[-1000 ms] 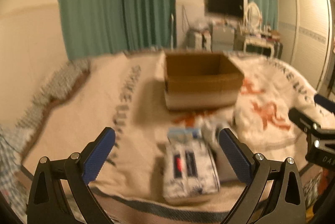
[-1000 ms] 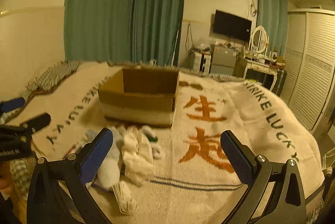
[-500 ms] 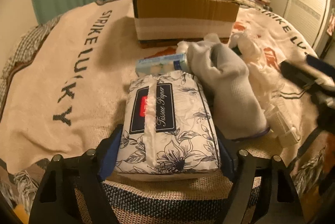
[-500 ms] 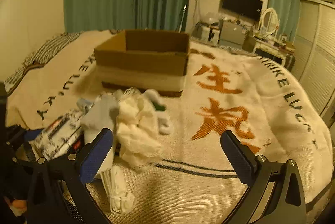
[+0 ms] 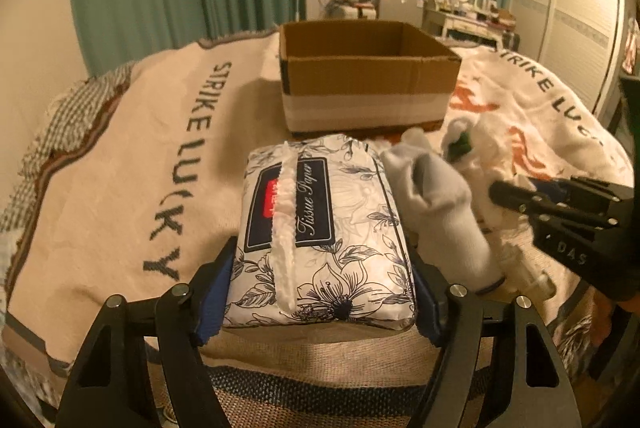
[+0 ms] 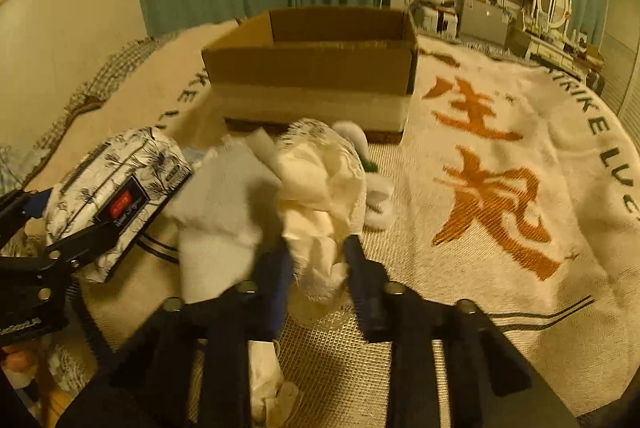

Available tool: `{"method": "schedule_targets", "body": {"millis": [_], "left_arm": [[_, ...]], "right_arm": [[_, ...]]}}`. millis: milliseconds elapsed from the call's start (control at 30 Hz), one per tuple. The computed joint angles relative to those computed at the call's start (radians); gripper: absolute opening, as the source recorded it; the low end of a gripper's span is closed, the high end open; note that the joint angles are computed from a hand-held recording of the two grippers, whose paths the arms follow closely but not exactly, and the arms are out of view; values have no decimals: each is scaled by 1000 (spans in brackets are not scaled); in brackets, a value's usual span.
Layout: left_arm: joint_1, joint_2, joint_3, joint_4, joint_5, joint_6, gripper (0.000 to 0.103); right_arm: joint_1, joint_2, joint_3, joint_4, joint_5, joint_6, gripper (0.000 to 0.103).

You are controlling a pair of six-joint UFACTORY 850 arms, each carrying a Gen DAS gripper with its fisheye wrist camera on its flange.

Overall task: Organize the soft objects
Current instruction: 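Grasp the floral tissue pack with the left tool while the right tool grasps the white cloth, then lower both held items into the box and open both tools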

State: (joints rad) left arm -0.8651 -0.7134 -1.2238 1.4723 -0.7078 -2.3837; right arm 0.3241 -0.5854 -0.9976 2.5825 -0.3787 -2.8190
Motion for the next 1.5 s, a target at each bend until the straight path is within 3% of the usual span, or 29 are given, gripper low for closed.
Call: {"method": "schedule_targets", "body": {"millis": [267, 533, 700, 900, 1033, 1200, 1267, 1333, 1500], "left_arm": [[-14, 39, -7, 24, -75, -20, 74], [57, 35, -118, 79, -123, 66, 74], [133, -27, -249, 121, -102, 157, 74], [228, -156, -451, 75, -29, 294, 74], [266, -247, -566, -6, 6, 415, 74], [298, -324, -650, -93, 63, 515, 79], [298, -345, -678, -131, 54, 554, 81], [291, -351, -689, -132, 35, 561, 82], [279, -309, -657, -137, -1, 581, 85]], "right_arm": [[-38, 117, 66, -138, -113, 104, 17], [-58, 108, -91, -333, -139, 284, 17], [-50, -2, -306, -475, -100, 454, 17], [-39, -230, -654, -818, -26, 867, 17], [-41, -379, -859, -1098, -35, 1178, 17], [-40, -509, -1034, -1331, -55, 1425, 18], [-39, -533, -1065, -1369, -43, 1473, 28], [-40, -534, -1062, -1348, -18, 1458, 53], [-49, -456, -969, -1217, 6, 1333, 57]]}}
